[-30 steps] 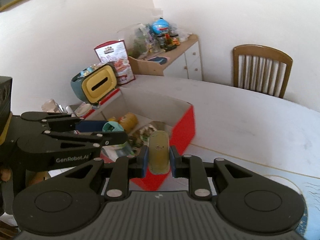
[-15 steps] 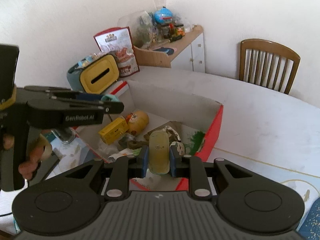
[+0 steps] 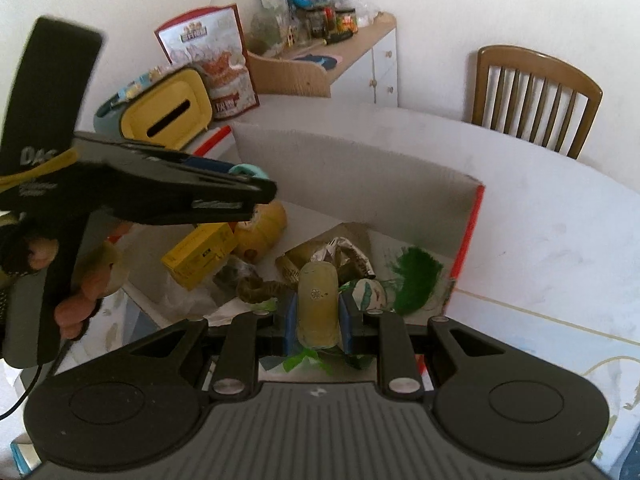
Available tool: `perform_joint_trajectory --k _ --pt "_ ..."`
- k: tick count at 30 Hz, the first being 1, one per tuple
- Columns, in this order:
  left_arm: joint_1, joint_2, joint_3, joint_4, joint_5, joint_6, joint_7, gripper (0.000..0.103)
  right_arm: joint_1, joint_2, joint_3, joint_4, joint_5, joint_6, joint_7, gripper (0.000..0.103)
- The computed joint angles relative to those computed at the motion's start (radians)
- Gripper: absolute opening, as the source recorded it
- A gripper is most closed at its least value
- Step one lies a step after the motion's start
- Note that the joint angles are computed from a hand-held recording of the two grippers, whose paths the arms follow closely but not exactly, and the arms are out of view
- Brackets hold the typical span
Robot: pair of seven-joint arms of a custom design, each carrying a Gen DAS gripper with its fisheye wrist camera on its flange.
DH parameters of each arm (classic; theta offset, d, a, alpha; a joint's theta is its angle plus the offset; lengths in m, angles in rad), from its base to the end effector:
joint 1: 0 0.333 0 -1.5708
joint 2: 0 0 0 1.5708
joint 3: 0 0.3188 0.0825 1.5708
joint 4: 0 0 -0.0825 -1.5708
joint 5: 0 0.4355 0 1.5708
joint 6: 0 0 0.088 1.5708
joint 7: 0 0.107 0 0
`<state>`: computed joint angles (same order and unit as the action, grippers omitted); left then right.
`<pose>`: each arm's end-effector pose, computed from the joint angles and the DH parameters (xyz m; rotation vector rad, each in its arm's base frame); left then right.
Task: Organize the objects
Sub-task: 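Carry the teal ring with left tool while right tool carries the beige cylinder into the box, then open left tool releasing the teal ring while right tool releases the beige cylinder in the box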
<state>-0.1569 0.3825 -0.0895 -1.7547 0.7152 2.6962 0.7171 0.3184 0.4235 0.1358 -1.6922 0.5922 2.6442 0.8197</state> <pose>0.7084 -0.1941 0.3847 -1.8398 1.7348 -0.5504 0.6843 0.3047 0.3844 -2.2505 1.0100 -0.1677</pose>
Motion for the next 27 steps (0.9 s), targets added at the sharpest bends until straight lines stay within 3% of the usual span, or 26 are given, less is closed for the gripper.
perform_joint_trajectory --k 12,17,27 --pt "0.044 0.100 -0.058 0.104 -0.169 -0.071 0.239 0.037 0.050 0.064 -0.030 0.046 -0.109 -0.011 0.088 0.022" --pt "0.061 0.132 -0.086 0.152 -0.264 -0.142 0.347 0.037 0.053 0.072 -0.033 0.054 -0.130 -0.020 0.114 0.022" --pt "0.043 0.147 -0.074 0.183 -0.306 -0.195 0.399 0.038 0.044 0.071 -0.025 0.057 -0.127 -0.035 0.126 0.022"
